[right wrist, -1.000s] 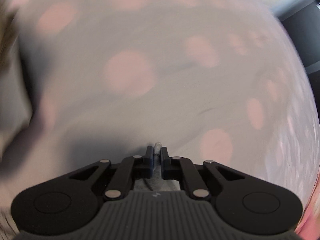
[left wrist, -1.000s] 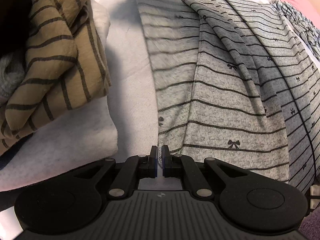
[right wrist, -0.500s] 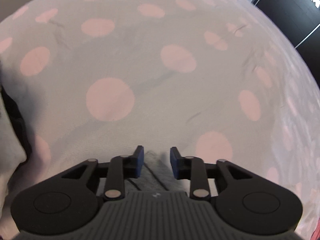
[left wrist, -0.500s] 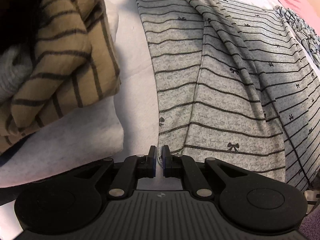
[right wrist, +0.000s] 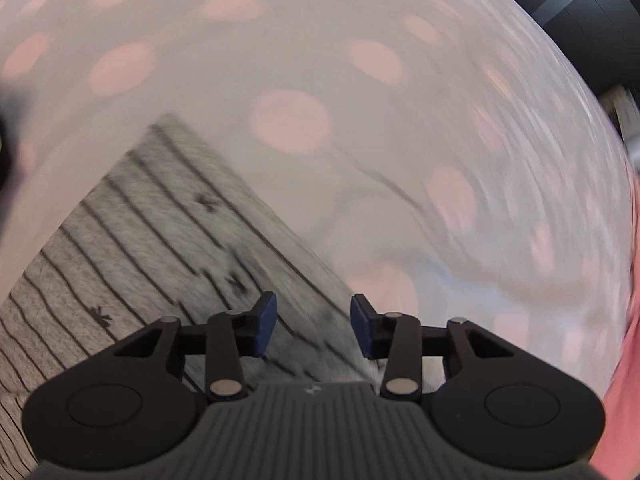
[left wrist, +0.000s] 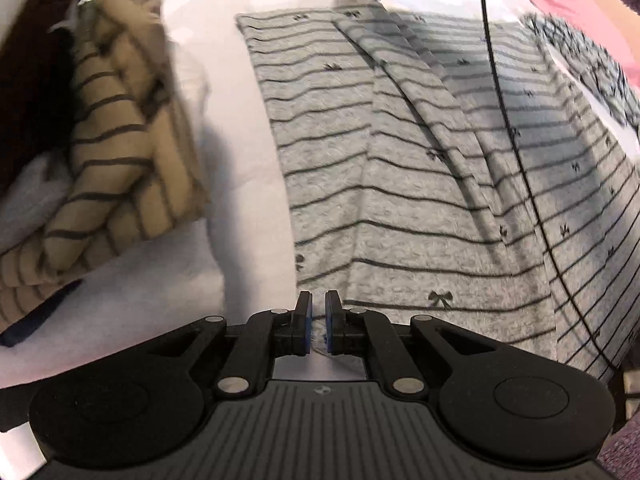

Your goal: Fold clothes

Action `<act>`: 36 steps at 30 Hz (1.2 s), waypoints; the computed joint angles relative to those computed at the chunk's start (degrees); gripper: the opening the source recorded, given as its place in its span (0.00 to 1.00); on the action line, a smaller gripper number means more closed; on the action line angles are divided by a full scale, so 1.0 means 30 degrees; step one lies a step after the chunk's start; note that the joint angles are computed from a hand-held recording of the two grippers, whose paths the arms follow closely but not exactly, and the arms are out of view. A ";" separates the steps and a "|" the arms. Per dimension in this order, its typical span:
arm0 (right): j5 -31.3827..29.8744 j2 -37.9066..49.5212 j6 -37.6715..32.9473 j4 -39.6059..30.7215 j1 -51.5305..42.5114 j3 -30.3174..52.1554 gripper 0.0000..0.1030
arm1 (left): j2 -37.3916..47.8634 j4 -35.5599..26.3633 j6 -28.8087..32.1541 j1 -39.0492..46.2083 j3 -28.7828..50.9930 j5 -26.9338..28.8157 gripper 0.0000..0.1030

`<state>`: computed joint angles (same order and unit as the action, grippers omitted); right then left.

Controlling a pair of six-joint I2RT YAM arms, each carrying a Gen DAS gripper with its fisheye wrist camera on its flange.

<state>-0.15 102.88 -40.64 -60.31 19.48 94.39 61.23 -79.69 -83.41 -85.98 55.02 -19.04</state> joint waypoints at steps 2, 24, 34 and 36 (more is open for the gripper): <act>-0.0854 -0.0017 0.0785 0.0256 -0.0916 -0.0457 0.38 | 0.0312 0.0381 0.0858 0.0419 -0.0021 0.0156 0.04; -0.1676 -0.1579 -0.0017 0.1016 -0.5204 -0.3686 0.02 | 0.1610 0.1167 0.2130 0.1720 -0.0803 0.1753 0.03; 0.0227 -0.1992 -0.0591 0.1408 -0.6085 -0.4513 0.14 | 0.2093 0.1090 0.2381 0.1710 -0.0643 0.1700 0.03; -0.0417 -0.2046 -0.0267 0.1328 -0.6170 -0.4038 0.19 | 0.2215 0.0905 0.2208 0.1440 -0.0462 0.1669 0.03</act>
<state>-1.40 96.75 -41.45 -56.33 0.97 82.28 67.87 -76.98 -76.78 -81.66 53.63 -14.03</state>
